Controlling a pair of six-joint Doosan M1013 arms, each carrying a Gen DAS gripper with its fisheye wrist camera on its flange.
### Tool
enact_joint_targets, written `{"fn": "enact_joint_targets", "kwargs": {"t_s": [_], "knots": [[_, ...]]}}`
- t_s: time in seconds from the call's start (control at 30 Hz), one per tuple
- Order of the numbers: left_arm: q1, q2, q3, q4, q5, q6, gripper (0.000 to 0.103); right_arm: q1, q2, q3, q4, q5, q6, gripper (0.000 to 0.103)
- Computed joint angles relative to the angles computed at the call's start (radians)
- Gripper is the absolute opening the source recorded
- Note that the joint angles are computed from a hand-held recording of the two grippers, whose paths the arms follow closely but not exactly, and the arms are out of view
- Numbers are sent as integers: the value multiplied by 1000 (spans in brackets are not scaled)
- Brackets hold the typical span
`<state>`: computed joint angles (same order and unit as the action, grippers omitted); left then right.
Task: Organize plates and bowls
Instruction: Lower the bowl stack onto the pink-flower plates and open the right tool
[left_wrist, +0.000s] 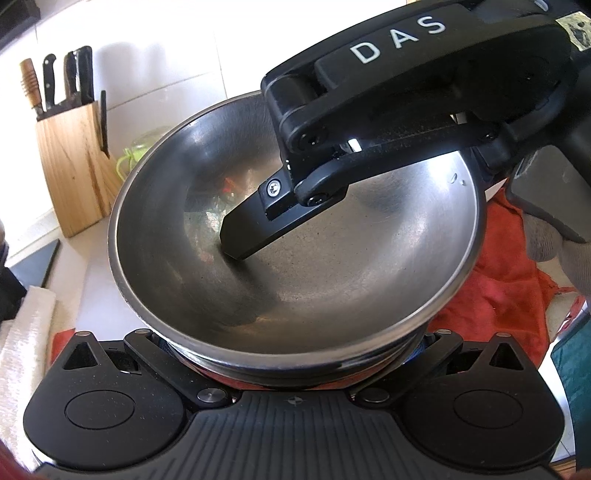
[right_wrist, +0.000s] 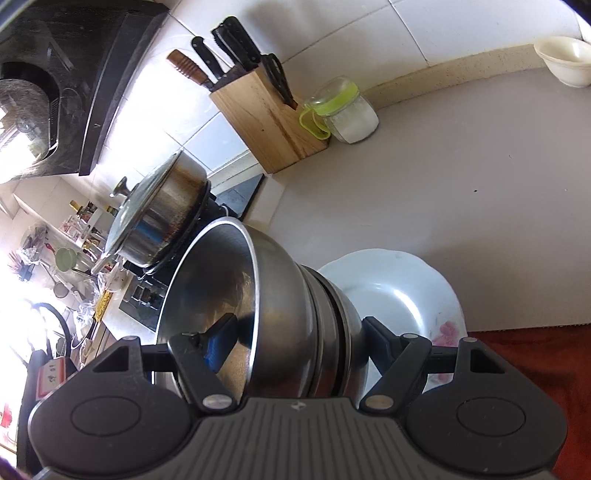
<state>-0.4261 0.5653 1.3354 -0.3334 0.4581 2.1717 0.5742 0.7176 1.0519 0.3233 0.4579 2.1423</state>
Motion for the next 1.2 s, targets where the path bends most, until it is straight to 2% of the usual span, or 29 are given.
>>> {"fn": "enact_joint_targets", "kwargs": {"t_s": [0.23, 0.4, 0.53, 0.63, 0.7, 0.77, 0.87, 0.93, 1.03, 1.1, 1.2], "knots": [[-2, 49, -81, 56, 66, -51, 103, -3, 10, 4, -8, -8, -11, 74], [3, 73, -126, 51, 110, -52, 103, -3, 15, 2, -51, -7, 6, 73], [8, 72, -134, 52, 127, -58, 103, 3, 21, -11, -156, 8, 73, 72], [2, 64, -134, 126, 130, -87, 103, 14, 24, -28, -284, 28, 139, 72], [5, 60, -137, 136, 146, -88, 103, 15, 16, -17, -280, 1, 138, 72], [8, 48, -120, 135, 134, -67, 103, 20, 5, -7, -346, -22, 182, 72], [20, 36, -102, 91, 118, -28, 103, 28, -10, 4, -465, -21, 273, 72], [26, 33, -103, 68, 118, -15, 103, 31, -22, 20, -494, -38, 302, 72], [28, 46, -120, 62, 126, -40, 103, 44, -23, 16, -633, -11, 417, 72], [34, 39, -103, 37, 123, -26, 103, 47, -30, 27, -635, -19, 431, 72], [55, 25, -79, -55, 175, 68, 103, 60, -40, 39, -695, -8, 467, 72]]}}
